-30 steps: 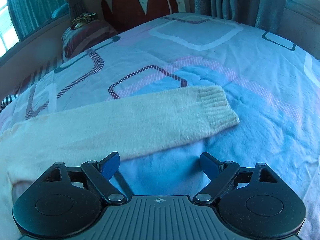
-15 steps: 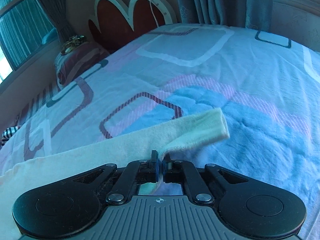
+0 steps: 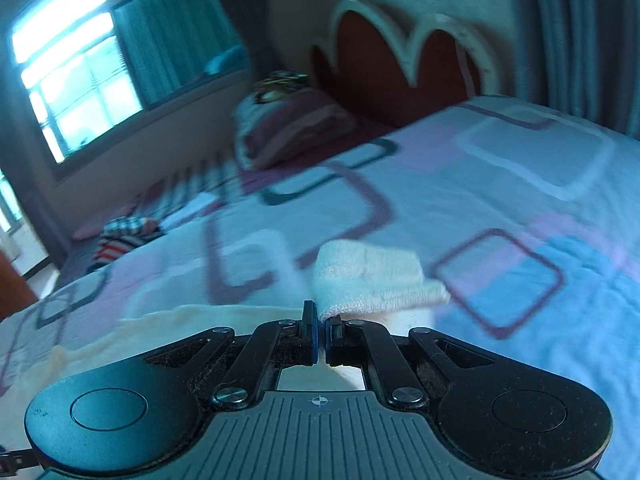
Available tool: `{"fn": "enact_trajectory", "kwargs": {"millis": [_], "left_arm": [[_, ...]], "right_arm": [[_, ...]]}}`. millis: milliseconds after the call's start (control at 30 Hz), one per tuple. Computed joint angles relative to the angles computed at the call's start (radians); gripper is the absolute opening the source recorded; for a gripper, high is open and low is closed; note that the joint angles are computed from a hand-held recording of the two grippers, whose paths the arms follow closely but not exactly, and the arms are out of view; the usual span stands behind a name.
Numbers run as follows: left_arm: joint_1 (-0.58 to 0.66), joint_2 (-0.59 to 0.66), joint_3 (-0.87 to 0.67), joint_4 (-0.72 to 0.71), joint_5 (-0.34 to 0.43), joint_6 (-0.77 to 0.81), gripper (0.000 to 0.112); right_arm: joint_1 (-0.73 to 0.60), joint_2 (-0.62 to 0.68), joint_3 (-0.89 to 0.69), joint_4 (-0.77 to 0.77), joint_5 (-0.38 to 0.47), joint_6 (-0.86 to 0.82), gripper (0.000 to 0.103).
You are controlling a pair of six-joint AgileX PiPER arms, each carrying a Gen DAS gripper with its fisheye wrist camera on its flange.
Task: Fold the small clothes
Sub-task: 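Carry the sleeve cuff with the right gripper across the sweater body and release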
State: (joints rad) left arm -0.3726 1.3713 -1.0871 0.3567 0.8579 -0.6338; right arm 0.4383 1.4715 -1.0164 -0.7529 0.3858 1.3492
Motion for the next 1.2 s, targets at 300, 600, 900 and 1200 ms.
{"fn": "enact_trajectory", "kwargs": {"millis": [300,600,900,1200], "left_arm": [[0.240,-0.111,0.087,-0.216,-0.071,0.324,0.086],[0.417,-0.125,0.094,-0.362,-0.066,0.538,0.087],[0.359,-0.076,0.098,-0.535,-0.102,0.639,0.082],[0.252,0.041,0.133,-0.614,-0.230,0.604,0.070]], "right_arm": [[0.305,0.283,-0.358,0.101,0.080,-0.096,0.002],[0.421,0.546,-0.658,0.409,0.135,-0.389,0.011],[0.428,0.368,-0.422,0.215,0.008,-0.233,0.070],[0.383,0.161,-0.118,0.019,0.100,-0.020,0.070]]}}
